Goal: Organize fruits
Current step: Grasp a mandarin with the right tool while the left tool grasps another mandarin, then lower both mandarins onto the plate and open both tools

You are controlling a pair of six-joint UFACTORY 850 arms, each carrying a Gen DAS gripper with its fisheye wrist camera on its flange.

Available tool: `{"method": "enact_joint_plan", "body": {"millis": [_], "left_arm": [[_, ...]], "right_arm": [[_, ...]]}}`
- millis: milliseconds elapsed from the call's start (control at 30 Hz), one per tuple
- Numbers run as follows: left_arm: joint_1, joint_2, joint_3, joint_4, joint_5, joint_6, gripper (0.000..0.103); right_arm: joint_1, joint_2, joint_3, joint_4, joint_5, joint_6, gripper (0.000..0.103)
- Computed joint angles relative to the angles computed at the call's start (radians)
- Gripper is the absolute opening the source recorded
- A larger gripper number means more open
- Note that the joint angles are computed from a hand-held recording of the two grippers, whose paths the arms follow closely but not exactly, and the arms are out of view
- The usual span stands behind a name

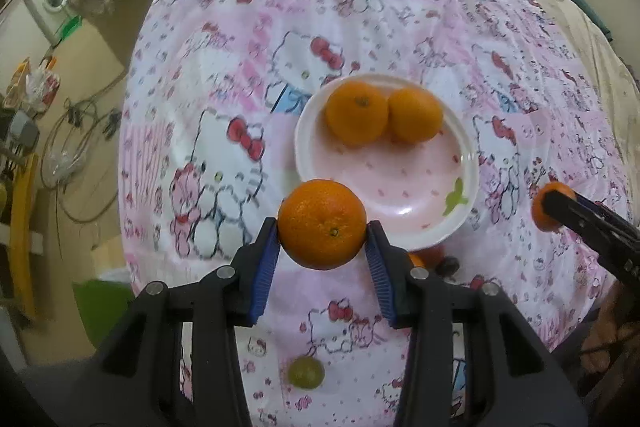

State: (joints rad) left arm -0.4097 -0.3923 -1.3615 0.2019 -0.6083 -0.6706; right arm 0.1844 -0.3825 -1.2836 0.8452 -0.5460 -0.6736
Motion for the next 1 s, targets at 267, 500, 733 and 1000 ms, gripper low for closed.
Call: {"method": "enact_joint_plan", "body": {"millis": [267, 500, 733, 1000], "left_arm": [[0.003, -0.096, -0.111, -0.049, -0.028, 0.099, 0.039], [0.019, -0.18, -0.162, -0.138, -0.012, 0.187, 0.039], [0.027, -0.223, -0.182, -0.19, -0.006, 0.254, 0.039], [0.026, -0.252, -0.211, -0.231, -0.013, 0.286, 0.04]], "right_arm": [[-0.008, -0.145, -0.172, -0.024, -0.102, 0.058, 0.045], [0.017, -0.262, -0.296, -0.118, -0.149, 0.125, 0.045], [0.021, -0.332, -0.367, -0.147, -0.179, 0.172, 0.045], [0.023, -0.345, -0.377, -0.137, -0.186, 0.169, 0.045]]}}
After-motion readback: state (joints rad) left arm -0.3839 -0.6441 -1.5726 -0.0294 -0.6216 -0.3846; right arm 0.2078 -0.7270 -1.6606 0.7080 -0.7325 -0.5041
